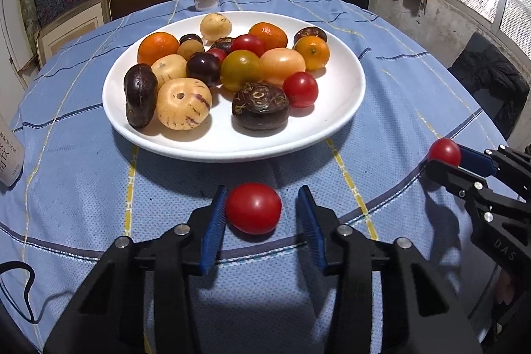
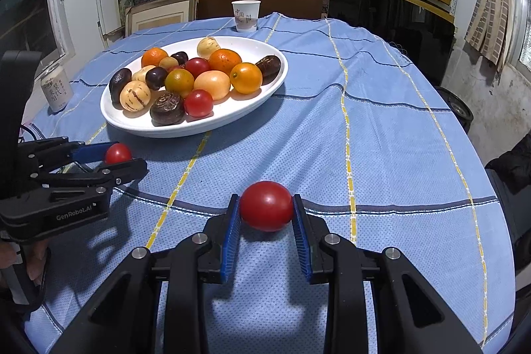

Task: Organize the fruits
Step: 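Carry both tomatoes over the white plate and open both grippers to release them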

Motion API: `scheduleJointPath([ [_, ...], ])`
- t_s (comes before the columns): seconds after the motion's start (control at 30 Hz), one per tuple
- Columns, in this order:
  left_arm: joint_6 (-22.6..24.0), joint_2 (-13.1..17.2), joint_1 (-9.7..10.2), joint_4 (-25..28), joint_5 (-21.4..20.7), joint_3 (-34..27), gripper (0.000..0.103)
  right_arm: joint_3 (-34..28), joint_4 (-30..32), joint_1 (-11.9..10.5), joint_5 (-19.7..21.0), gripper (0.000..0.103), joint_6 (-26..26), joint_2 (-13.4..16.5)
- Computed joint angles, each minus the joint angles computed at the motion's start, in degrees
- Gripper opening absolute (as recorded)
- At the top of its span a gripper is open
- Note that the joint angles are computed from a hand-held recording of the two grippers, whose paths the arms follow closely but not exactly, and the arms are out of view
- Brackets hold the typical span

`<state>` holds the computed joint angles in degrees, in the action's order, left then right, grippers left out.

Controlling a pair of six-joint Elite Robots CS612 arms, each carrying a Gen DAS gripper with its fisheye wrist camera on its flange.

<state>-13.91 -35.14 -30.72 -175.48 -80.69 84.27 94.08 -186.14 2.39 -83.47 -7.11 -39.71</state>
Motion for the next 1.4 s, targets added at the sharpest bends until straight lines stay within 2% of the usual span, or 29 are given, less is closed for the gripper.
scheduleJointPath([
  [0.6,-1.23,-0.36,0.38,-0.94,-0.78,0.83,0.042,-0.07,0.02,-0.04,0.01,0.031,-0.05,0.05],
  [0.7,-0.87,-0.51,0.28,-2.03,-0.49,1.27,0.035,-0.03,-0.01,0.00,-0.06,0.031,-0.09,0.01],
  [0.8,-0.71,-0.66,0.19,-3.27,-0.24,1.72,0.034,0.03,-0.08,-0.04,0.14,0.031,0.09,-0.01],
  [0.97,-1.42,-0.52,0.39,-0.88,-1.00,1.06,0.034,-0.02,-0.16,0.00,0.24,0.031,-0.06,0.03],
  [1.0,-1.27,-0.45,0.39,-0.78,-1.11,0.96,0.038,-0.03,-0.17,0.00,0.29,0.031,-0.08,0.03],
  [1.1,-1.08,-0.36,-0.04,-0.07,0.72,0.73,0.063,-0.11,0.10,-0.02,0.31,0.031,0.10,0.05],
  [1.13,-1.23,-0.33,0.02,-0.12,0.52,0.70,0.063,-0.10,0.06,0.00,0.28,0.031,0.14,0.04],
  [1.17,-1.57,-0.34,0.15,-0.60,0.16,0.82,0.058,-0.02,-0.10,-0.01,0.32,0.031,0.15,0.01],
  [1.2,-1.79,-0.35,0.24,-0.68,-0.07,0.84,0.040,0.03,-0.21,-0.01,0.35,0.031,0.18,0.00],
  [1.27,-1.60,-0.41,0.19,-0.72,0.07,0.93,0.030,-0.02,0.08,-0.04,0.41,0.031,0.32,-0.01],
  [1.4,-0.94,-0.59,0.12,-1.82,-0.24,1.43,0.030,-0.07,0.22,-0.04,0.36,0.031,0.46,-0.01],
])
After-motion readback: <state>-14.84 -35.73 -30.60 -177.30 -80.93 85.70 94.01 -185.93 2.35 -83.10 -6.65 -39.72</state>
